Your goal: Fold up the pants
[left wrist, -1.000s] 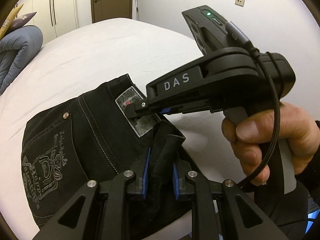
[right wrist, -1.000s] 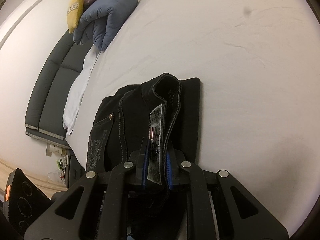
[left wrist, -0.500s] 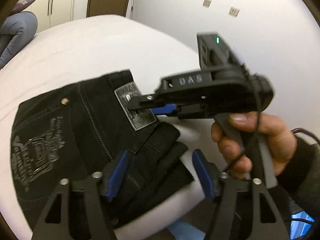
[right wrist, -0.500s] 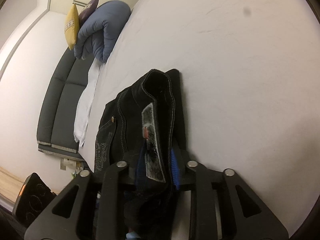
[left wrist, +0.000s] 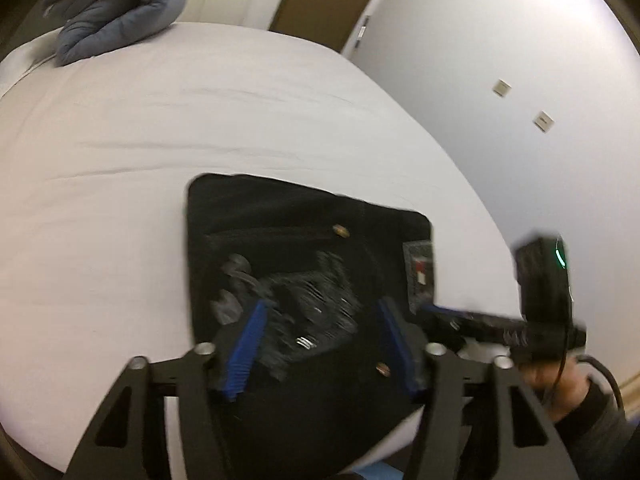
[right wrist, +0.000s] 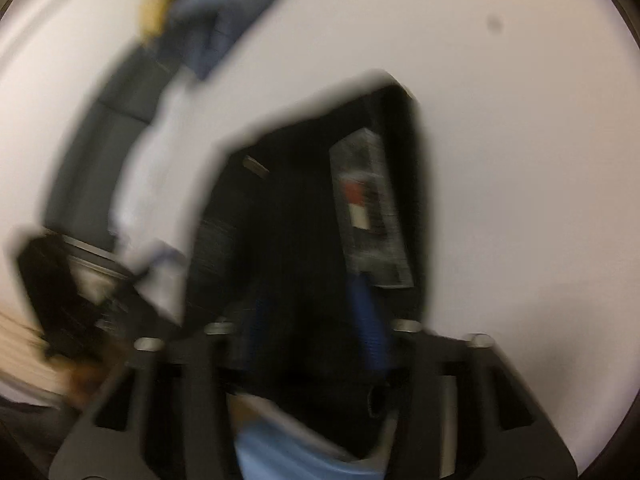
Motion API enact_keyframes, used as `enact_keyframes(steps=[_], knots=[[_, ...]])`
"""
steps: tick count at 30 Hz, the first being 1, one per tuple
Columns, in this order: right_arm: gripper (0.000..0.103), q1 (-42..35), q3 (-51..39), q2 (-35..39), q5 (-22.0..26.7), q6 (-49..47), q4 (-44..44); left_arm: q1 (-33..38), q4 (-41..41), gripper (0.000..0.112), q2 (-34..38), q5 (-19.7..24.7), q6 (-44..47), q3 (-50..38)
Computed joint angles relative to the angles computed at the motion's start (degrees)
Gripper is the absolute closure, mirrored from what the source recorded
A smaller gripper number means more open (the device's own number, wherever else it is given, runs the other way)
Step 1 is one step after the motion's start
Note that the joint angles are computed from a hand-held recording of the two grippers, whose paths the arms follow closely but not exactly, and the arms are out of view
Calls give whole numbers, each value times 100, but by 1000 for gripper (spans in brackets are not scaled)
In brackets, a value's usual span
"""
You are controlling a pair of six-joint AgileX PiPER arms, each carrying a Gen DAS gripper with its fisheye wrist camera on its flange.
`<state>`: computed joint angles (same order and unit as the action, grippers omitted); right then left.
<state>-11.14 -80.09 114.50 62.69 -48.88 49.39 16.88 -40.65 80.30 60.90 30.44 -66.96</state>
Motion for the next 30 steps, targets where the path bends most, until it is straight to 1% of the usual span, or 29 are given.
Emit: enact_keyframes(steps=[1,2,3,4,5,6,7,8,10,11,14,15,17,20,22,25,26,28,30], knots=[[78,-86,177,-30,-48,-343,226,20,39,60,122,-44,-17,-122],[78,-139,294,-55,-87,-457,353,-95,145,60,328,-121,-199,-392],[78,-150,297,-59,-84,-342,356,-54,162,60,552,-130,-168,-601],[78,-119,231,-60,-68,-121,259,-103,205,64,767,-185,-182,-825],[81,-78,238,-76,-176,-37,200,-219,357,67,994,-289,-227,-1059],[89,-87,304,-104,-257,-20,156,-374,637,68,1219,-380,-337,-1291],[93,-115,322,-85,-267,-10,173,-484,853,74,1331,-421,-427,-1399],[93,-189,352,-52,-207,-52,255,-580,1051,81,1538,-437,-557,-1546],[94,-253,358,-26,-169,-46,304,-594,1152,86,1819,-332,-717,-1619],[94,-228,284,10,-191,-4,286,-598,1188,87,1816,-330,-727,-1530],[94,-157,424,-73,-404,-63,272,-705,1371,89,1302,-576,-660,-857],[94,-146,426,-64,-427,-62,284,-784,1421,90,1060,-697,-590,-574],[94,-151,439,-54,-429,-70,317,-894,1489,92,466,-783,-396,27],[94,-120,598,-192,-536,-100,297,-905,1377,93,-294,-848,-172,846],[94,-81,625,-254,-568,-43,253,-786,1265,93,-635,-798,-79,1165],[93,-12,570,-437,-497,371,37,-565,1167,93,-949,-609,78,1414],[93,-37,623,-548,-419,353,88,-503,1152,93,-1007,-539,121,1448],[93,-93,841,-784,-272,11,262,-335,1045,92,-1104,-507,318,1590],[93,-72,1247,-945,-438,-231,200,-340,994,92,-1108,-646,380,1728]])
